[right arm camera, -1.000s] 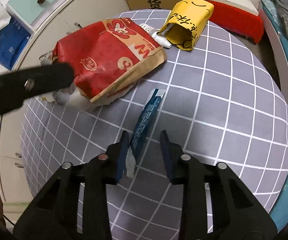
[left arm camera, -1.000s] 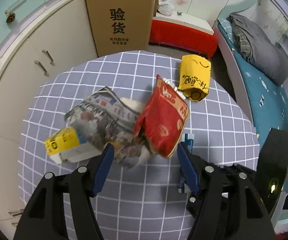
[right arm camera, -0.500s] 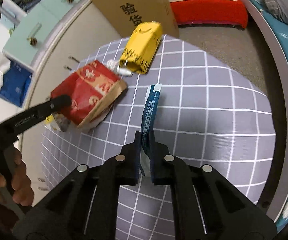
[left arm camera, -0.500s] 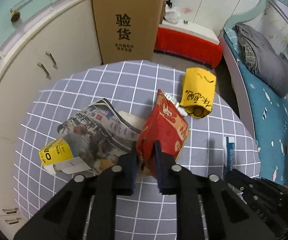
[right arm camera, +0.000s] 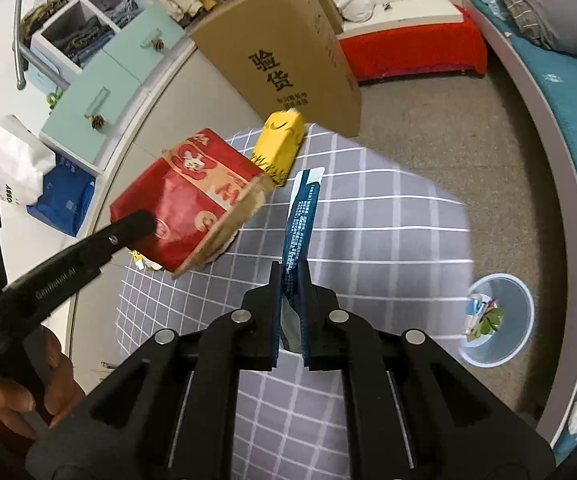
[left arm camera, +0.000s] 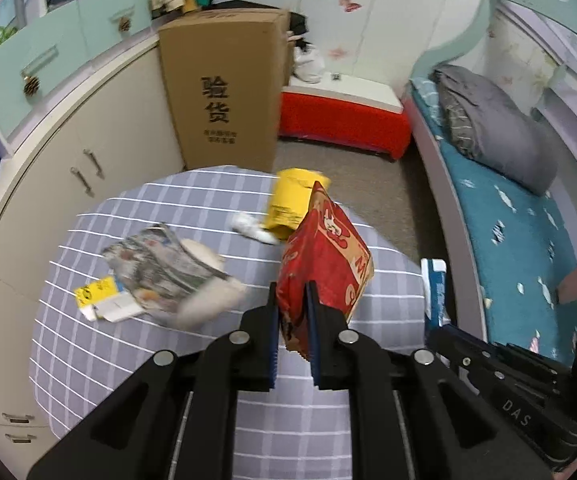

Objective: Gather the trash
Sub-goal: 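Carry both items to the bucket and open the right gripper over it, then open the left gripper to drop the red paper bag into the bucket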

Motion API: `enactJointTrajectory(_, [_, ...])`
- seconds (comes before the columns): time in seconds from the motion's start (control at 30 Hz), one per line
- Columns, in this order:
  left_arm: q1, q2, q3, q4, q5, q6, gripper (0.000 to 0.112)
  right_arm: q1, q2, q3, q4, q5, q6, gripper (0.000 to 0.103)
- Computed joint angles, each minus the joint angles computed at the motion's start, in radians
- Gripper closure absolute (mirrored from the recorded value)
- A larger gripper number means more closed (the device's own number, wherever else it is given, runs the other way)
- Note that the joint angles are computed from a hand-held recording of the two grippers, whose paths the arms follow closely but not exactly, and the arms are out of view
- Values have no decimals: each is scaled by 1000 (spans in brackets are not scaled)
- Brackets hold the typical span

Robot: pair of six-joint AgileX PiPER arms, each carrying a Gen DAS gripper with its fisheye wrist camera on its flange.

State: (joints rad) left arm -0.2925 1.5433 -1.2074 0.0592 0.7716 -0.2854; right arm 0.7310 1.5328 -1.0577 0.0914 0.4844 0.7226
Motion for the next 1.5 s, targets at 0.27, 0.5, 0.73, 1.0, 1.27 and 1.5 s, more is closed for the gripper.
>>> enactJointTrajectory(0.27, [-329,69,-109,96,93,-237,101,-128,-337,232,-25,90,-14,95])
enactJointTrajectory(0.5, [-544,192,-269,109,157,-338,101,-412,-607,347,117,266,-265,95])
enactJointTrajectory(0.73, [-657,308,-440,122,252,-380,100,-780,-731,385,340,440,-633,95])
enactJointTrajectory(1.0, [-706,374,-560,172,336,-429,100,-1129,-731,421,539,572,-975,91])
enactJointTrajectory(1.27, [-729,422,-643,183,387,-442,99,-1297,-723,430,575,642,-1100,49])
enactJointTrajectory(1.5, [-741,478,-729,165,413,-399,99,-1389,-742,416,579,691,-1161,49])
